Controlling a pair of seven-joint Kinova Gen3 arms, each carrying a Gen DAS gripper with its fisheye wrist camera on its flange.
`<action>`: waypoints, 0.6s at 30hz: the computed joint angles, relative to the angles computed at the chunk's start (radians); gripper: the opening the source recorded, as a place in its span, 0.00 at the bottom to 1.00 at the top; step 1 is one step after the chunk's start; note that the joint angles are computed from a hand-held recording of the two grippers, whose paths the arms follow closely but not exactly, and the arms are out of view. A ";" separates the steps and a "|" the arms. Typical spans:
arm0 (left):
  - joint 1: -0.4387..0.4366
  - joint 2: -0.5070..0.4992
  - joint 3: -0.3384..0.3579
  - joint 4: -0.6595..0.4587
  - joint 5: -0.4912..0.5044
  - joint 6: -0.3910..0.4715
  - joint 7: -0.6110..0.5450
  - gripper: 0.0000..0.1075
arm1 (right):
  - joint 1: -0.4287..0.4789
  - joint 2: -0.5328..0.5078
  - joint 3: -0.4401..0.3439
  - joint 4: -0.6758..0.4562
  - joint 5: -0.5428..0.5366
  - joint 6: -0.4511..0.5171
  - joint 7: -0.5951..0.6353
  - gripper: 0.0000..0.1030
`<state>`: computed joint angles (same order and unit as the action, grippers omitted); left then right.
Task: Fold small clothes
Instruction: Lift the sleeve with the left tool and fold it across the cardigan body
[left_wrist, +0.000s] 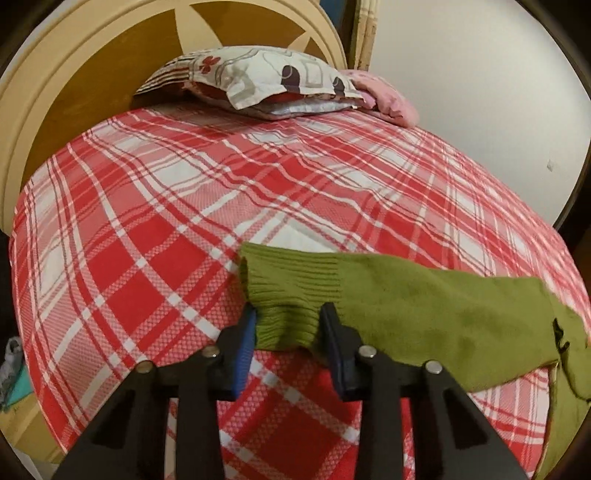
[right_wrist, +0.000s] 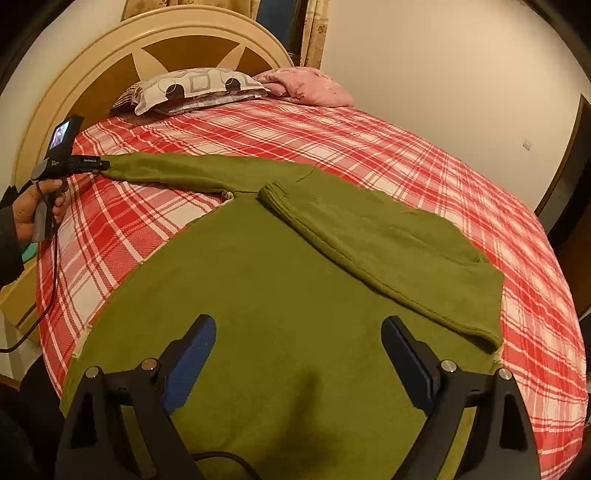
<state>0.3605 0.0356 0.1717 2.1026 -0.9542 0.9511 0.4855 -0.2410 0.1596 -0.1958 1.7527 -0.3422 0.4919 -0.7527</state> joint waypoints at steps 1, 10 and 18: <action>-0.002 0.001 -0.002 -0.001 -0.001 -0.001 0.006 0.35 | 0.001 0.001 0.000 0.001 -0.004 0.000 -0.001 0.89; 0.005 0.014 0.002 -0.010 -0.005 0.023 0.008 0.40 | -0.002 0.011 0.013 0.005 0.023 -0.009 -0.041 0.89; -0.058 -0.069 -0.011 0.088 -0.089 -0.168 0.079 0.13 | 0.012 0.050 0.017 -0.021 0.032 0.012 -0.082 0.89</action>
<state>0.3026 -0.0330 0.1611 2.1902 -1.0428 0.7833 0.5645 -0.2289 0.2098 -0.1793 1.7318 -0.3102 0.5038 -0.8350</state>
